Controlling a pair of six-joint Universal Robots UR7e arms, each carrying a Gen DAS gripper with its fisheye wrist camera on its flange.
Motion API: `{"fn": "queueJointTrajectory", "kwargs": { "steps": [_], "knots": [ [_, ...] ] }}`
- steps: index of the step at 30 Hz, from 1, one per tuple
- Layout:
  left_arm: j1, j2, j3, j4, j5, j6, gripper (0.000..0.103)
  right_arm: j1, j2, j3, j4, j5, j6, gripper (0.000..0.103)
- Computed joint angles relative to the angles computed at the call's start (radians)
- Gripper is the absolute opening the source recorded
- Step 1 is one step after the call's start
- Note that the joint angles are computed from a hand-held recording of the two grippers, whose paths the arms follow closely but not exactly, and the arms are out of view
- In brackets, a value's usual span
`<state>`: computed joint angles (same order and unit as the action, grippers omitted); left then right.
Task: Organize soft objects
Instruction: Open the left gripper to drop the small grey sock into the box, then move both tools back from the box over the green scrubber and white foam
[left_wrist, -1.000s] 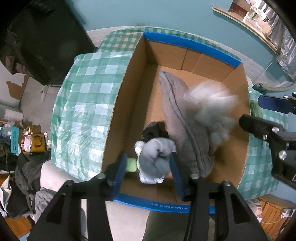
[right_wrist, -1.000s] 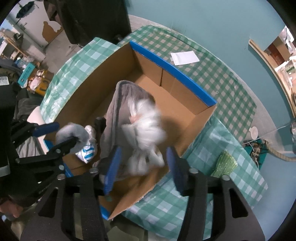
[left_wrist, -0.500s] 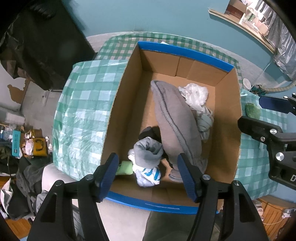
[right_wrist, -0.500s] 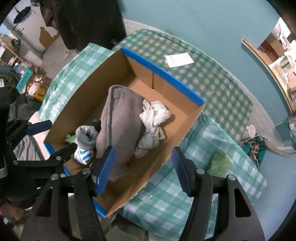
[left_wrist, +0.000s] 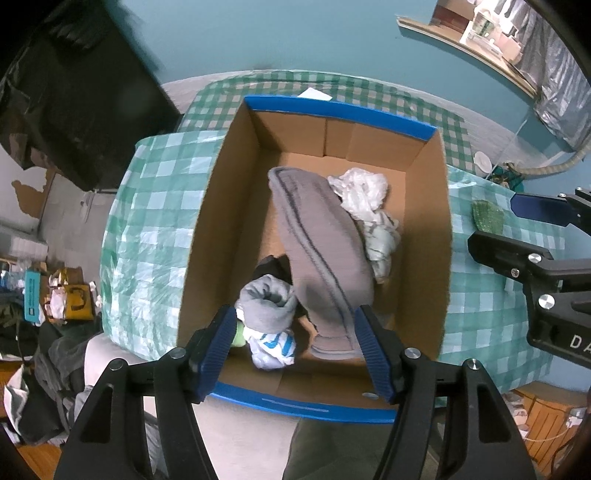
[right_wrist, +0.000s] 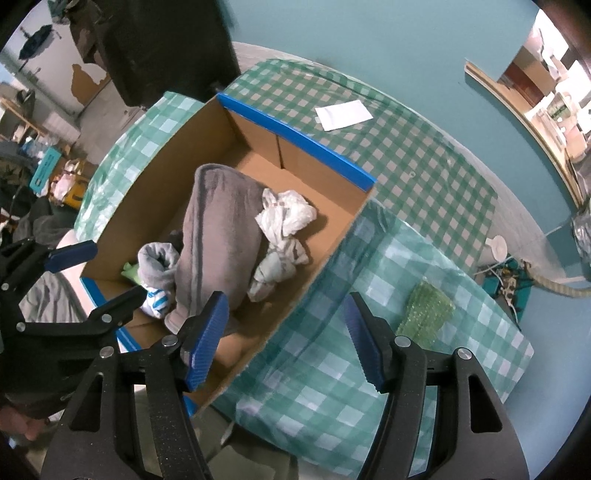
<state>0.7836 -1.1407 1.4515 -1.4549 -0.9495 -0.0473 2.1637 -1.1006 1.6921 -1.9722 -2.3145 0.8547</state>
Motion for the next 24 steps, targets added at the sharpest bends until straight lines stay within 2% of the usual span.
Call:
{"fn": "queueJointTrajectory", "kwargs": {
  "steps": [11,24],
  "knots": [
    [-0.037,-0.008,0.032,0.0,-0.021,-0.006,0.067,0.008,-0.077,0.078,-0.008,0.002,0.052,0.066],
    [-0.093,-0.006,0.073,-0.017,-0.059,0.008,0.067,0.007,-0.207,0.196,0.028,-0.008,0.154,0.066]
  ]
}}
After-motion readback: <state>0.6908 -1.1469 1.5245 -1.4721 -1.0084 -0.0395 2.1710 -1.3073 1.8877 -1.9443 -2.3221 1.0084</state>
